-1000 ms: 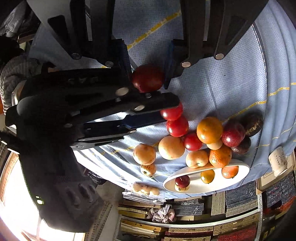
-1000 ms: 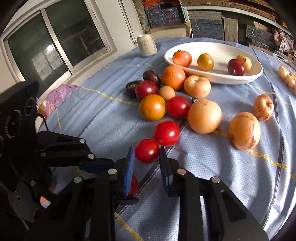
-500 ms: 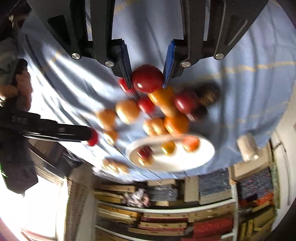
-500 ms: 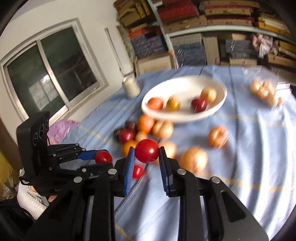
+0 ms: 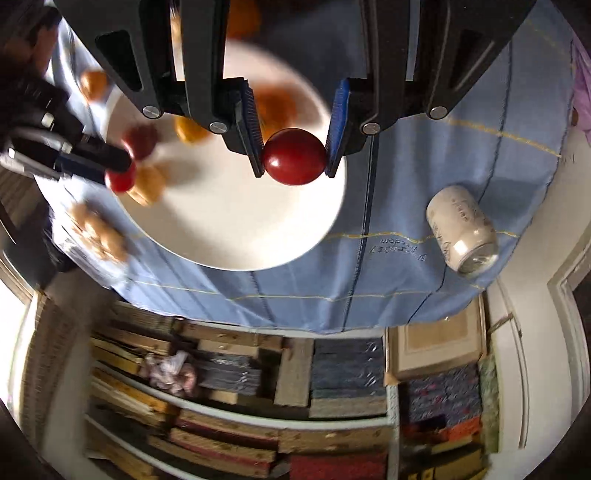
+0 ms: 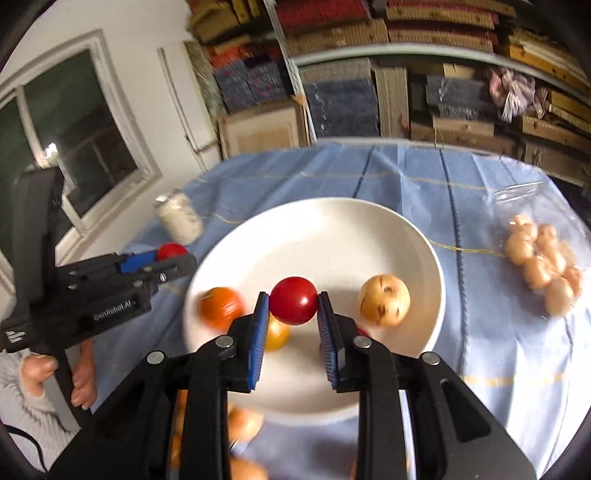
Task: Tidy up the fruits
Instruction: 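Carry both red tomatoes onto the white plate and release them, then move both open tools back toward the fruit cluster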
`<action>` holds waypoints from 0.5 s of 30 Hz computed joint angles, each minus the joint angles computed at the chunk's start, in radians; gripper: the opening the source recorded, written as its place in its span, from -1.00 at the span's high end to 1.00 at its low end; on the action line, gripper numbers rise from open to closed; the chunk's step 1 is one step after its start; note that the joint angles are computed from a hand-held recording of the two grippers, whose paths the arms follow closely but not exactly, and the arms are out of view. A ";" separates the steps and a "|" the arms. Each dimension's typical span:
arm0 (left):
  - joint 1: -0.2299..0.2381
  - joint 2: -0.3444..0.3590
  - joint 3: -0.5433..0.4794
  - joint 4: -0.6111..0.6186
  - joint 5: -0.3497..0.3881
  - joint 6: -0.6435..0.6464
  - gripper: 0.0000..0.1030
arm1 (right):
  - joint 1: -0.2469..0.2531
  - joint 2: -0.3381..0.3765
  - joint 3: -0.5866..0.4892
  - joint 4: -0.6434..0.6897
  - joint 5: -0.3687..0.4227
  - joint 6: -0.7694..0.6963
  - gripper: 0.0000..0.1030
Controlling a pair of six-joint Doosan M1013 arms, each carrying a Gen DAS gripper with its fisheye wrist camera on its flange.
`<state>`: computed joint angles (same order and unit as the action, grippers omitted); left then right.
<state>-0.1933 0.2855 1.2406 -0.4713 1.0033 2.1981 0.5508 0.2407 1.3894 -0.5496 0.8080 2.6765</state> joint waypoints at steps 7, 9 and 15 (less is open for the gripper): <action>-0.014 0.062 -0.052 0.010 0.027 -0.060 0.26 | -0.023 0.056 -0.050 0.052 0.040 -0.096 0.45; -0.009 0.054 -0.043 0.000 0.015 -0.050 0.20 | -0.017 0.039 -0.030 0.023 0.019 -0.064 0.44; 0.039 -0.009 0.014 -0.052 0.000 0.002 0.18 | 0.066 -0.060 0.068 -0.179 -0.030 0.150 0.04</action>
